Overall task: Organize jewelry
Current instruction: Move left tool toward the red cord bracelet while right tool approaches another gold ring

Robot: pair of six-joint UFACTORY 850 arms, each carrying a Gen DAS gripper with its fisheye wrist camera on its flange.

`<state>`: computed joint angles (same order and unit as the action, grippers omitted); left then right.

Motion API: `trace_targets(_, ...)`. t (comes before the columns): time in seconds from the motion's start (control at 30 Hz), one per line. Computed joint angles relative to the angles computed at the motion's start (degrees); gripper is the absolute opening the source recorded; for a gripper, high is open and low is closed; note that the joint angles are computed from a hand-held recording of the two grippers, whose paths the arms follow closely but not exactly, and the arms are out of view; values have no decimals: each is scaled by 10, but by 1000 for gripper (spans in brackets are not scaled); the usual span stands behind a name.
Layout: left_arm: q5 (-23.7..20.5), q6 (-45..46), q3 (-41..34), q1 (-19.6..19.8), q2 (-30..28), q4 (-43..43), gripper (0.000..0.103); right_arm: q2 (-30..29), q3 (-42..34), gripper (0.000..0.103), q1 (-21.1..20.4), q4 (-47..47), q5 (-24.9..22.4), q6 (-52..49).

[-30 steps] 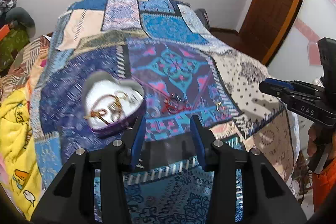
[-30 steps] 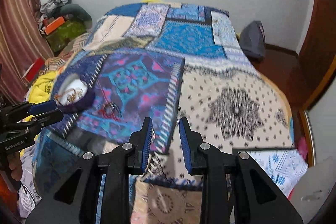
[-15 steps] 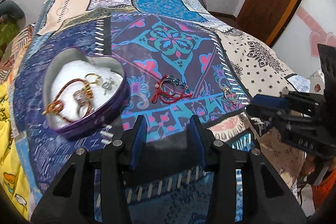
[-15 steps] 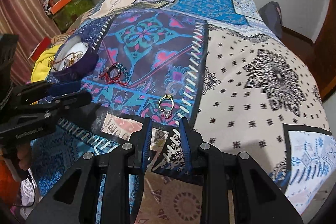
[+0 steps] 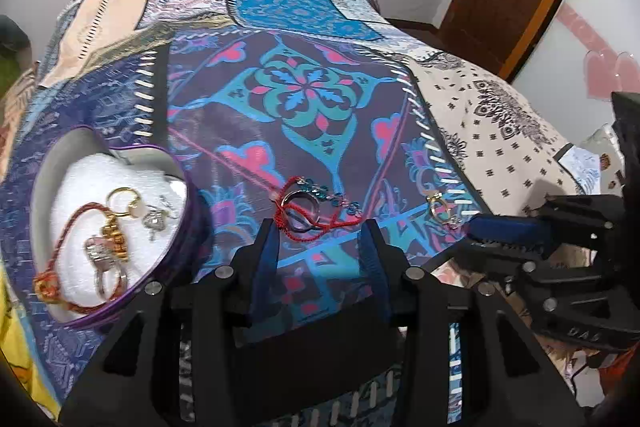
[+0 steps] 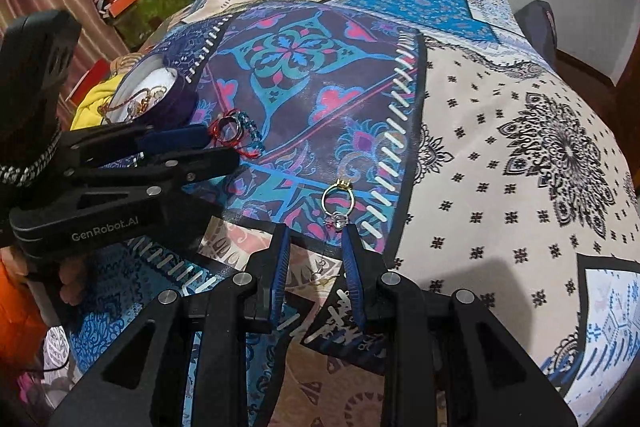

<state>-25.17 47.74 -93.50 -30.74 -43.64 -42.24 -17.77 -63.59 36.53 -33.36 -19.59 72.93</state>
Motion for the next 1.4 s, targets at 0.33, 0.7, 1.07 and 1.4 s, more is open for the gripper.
trace_targets(0.33, 12, -22, 3, -6, -1, 29, 3, -6, 0, 24, -4, -22, 10, 34)
trace_targets(0.7, 19, 52, 52, 5, 36, -52, 0, -11, -5, 23, -4, -66, -5, 77)
trace_targets(1.07, 18, 55, 73, 18, 60, -56, 0, -7, 4, 9, -5, -118, -6, 133)
trace_targets(1.4, 12, -14, 24, 4, 34, 20, 33, 14, 23, 9, 3, -192, -4, 217)
